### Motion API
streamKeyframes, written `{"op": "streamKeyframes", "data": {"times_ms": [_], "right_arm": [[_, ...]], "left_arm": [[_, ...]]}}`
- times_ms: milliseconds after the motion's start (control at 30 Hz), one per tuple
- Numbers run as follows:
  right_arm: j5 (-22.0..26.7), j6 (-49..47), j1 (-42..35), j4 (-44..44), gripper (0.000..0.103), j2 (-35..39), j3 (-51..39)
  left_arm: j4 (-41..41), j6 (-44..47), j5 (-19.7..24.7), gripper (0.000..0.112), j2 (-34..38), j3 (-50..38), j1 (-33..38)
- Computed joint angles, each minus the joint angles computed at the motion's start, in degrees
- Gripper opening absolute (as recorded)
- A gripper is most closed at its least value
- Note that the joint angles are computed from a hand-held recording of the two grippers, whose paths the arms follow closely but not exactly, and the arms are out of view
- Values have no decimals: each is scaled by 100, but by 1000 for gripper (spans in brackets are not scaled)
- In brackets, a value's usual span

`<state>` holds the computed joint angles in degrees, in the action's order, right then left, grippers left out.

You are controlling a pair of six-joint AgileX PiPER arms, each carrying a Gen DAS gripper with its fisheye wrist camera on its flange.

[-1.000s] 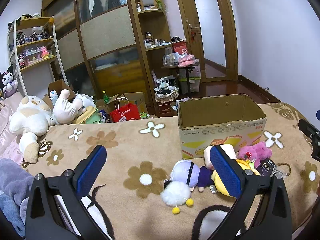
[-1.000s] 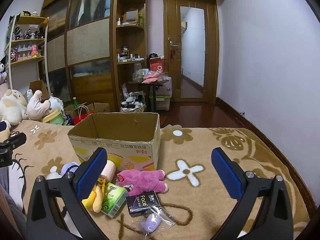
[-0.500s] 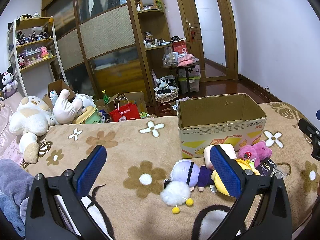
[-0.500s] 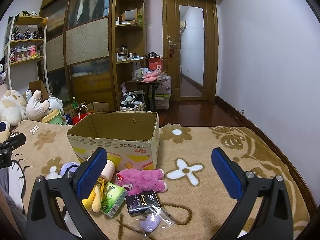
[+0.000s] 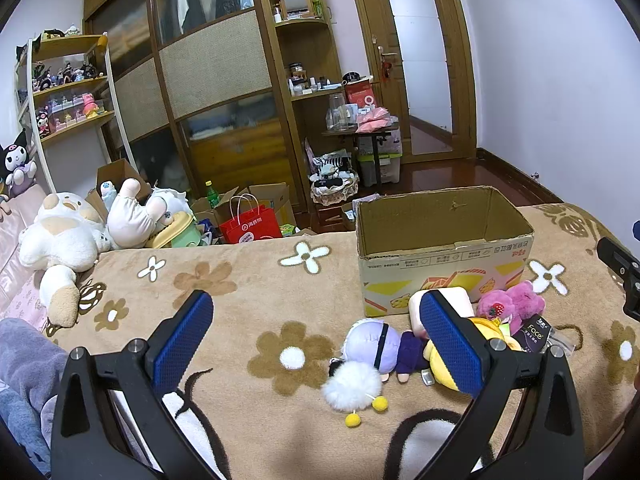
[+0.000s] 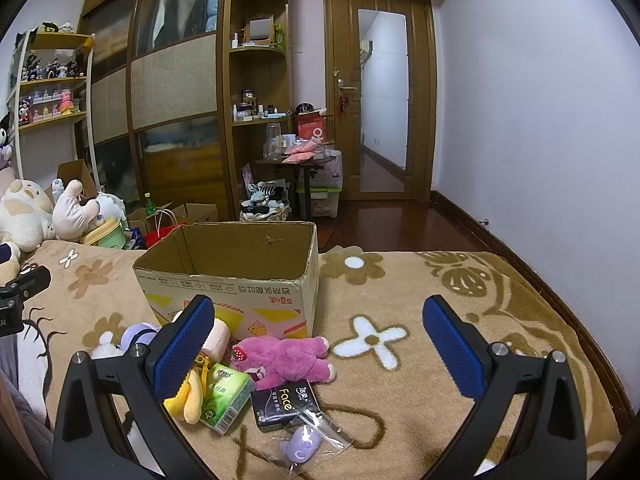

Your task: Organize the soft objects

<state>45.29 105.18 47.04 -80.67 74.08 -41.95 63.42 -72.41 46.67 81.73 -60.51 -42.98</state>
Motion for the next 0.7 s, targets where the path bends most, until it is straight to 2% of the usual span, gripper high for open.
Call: {"op": "streamKeyframes", "data": {"times_ms": [700], "right_arm": [[-29,29,-27,-9,103,6,36]], "left_arm": [[-32,49,19,102,10,-28,-1]]}}
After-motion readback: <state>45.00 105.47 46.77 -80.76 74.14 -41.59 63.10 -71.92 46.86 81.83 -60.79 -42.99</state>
